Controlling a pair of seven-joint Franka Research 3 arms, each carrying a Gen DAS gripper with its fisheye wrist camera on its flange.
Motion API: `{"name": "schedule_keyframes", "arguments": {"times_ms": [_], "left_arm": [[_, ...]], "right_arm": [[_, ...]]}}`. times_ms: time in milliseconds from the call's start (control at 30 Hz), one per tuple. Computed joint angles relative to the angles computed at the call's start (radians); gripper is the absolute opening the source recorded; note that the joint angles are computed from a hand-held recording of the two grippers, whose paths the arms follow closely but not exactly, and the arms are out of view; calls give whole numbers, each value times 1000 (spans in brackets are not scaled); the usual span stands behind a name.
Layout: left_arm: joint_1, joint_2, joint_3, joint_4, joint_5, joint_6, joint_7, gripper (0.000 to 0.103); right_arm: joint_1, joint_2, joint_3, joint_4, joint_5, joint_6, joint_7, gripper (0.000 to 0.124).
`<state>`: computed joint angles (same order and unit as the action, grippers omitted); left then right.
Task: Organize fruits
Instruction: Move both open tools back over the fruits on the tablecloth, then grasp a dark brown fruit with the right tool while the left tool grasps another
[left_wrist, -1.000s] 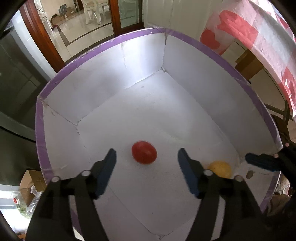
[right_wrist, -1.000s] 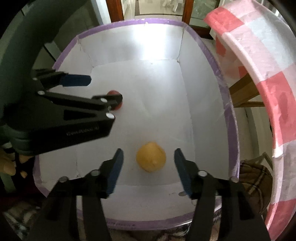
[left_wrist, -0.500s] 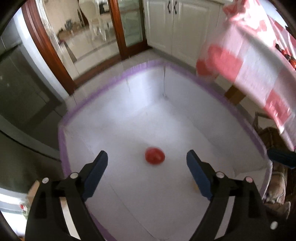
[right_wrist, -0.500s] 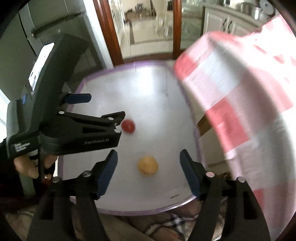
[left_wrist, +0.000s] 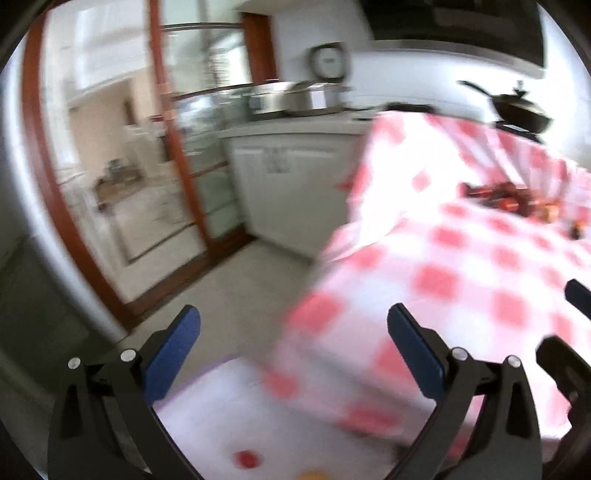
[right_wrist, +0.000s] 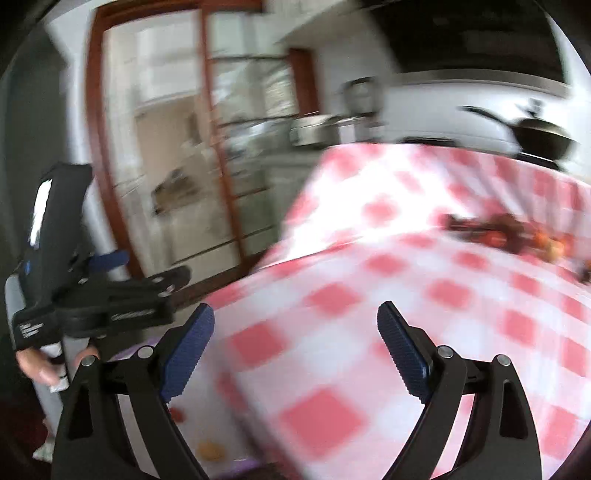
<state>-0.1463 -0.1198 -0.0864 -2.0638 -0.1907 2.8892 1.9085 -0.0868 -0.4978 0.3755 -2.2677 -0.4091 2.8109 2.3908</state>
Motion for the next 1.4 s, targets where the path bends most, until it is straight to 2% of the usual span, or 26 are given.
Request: {"name": "schedule_keyframes", "arguments": {"times_ms": [33, 100, 200, 300, 433, 533, 633, 667, 700, 767, 900, 1000, 1133, 1200, 1233, 1267, 1333, 1400], "left_arm": [[-40, 16, 0, 35, -75, -41, 58, 102], [-70, 52, -29, 78, -133, -80, 98, 102], [-109, 145, -114, 161, -86, -91, 64, 102], [-127, 275, -183, 285, -91, -149, 92, 102], [-190, 474, -243, 503, 32, -221, 16, 102], [-228, 596, -262, 655, 98, -277, -30, 102], [-220, 678, -301, 785, 81, -384, -29, 101], [-210, 690, -314, 802, 60, -390, -22, 101], [-217, 707, -310, 826, 59, -400, -34, 101], [-210, 740, -318, 885, 35, -474, -44, 101], [-181, 738, -328, 882, -29, -484, -57, 101], [-187, 736, -318, 879, -35, -481, -78, 101], [-185, 737, -320, 884, -40, -488, -69, 101], [-188, 738, -317, 889, -37, -491, -70, 101], [-191, 739, -315, 890, -34, -493, -71, 101], [-193, 738, -312, 889, -30, -492, -72, 101], [-193, 736, -311, 887, -27, -493, -71, 101], [-192, 735, -312, 885, -29, -492, -70, 101]], "right_arm": [[-28, -41, -8, -25, -6, -27, 25, 87], [-93, -86, 1, -66, -29, -58, 85, 87], [-153, -183, -35, -153, -22, -118, 143, 87], [-186, -227, -103, -186, 17, -197, 148, 87], [-236, -214, -195, -201, 46, -280, 121, 87], [-281, -186, -252, -199, 72, -286, 135, 87], [-323, -100, -299, -154, 90, -270, 145, 87], [-332, -72, -312, -136, 92, -265, 144, 87], [-340, -46, -323, -119, 91, -257, 142, 87], [-354, 17, -340, -71, 79, -261, 138, 87], [-323, 155, -411, 33, 111, -251, 82, 87], [-293, 255, -447, 125, 121, -253, 23, 86], [-268, 361, -480, 245, 73, -305, 21, 78], [-249, 402, -496, 300, 58, -361, 21, 74], [-239, 423, -501, 327, 32, -381, 20, 69], [-227, 439, -507, 348, 15, -406, 13, 59], [-199, 454, -507, 383, -77, -495, 53, 44], [-179, 421, -515, 342, -84, -471, 74, 43]]}}
